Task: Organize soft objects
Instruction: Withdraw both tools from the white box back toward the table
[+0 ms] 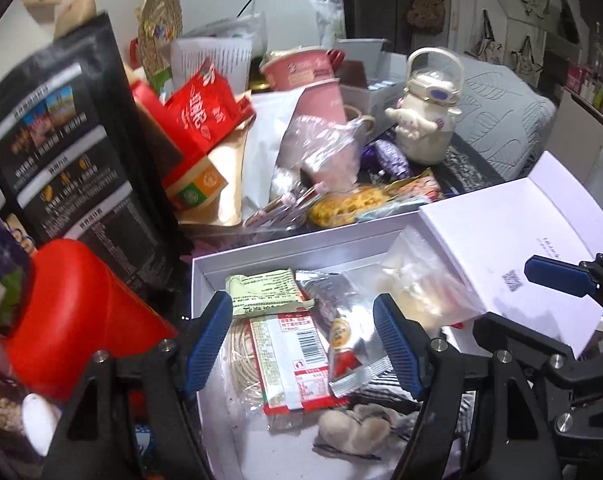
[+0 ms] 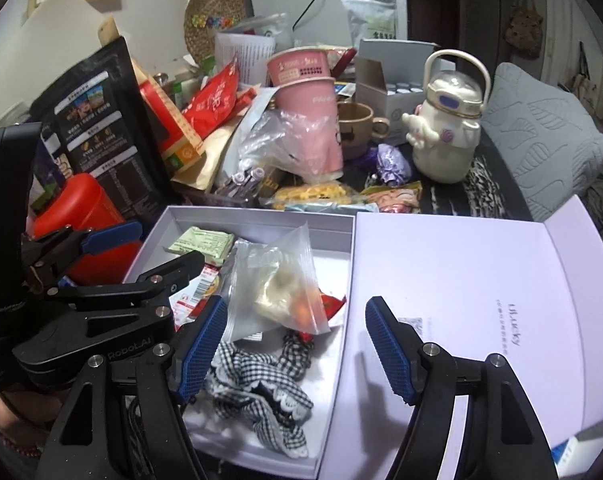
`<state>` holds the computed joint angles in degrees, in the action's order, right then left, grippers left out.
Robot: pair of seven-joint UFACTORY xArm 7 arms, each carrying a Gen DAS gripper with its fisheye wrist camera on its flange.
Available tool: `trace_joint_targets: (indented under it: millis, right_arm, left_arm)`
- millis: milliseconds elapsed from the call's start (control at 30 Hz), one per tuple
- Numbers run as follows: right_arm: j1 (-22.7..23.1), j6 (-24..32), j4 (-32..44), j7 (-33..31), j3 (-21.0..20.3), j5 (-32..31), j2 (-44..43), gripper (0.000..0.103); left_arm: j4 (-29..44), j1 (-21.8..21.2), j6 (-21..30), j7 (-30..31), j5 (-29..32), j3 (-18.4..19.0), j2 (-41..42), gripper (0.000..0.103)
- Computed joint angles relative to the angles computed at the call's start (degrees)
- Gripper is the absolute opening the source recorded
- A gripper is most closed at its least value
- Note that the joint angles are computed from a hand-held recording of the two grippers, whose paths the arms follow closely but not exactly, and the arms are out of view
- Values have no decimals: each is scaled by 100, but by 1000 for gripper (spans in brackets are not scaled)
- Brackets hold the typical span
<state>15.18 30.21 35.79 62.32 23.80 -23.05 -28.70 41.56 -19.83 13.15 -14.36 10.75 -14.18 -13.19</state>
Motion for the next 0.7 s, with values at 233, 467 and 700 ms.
trace_joint_targets:
  millis: [233,467,700]
  right_arm:
    - [79,488,69,122,186,14,-501,72]
    - [104,1069,209,269,491,-71,-1087,72]
    - [99,1714,434,378,816,-83,-1621,72]
  left_arm:
    - [-199,-148,121,77,-140,-15,-625,73]
    - [-497,-396,159,285,-506,118,-1417,73]
    - [-754,-591,189,572,-838,228,-2271,73]
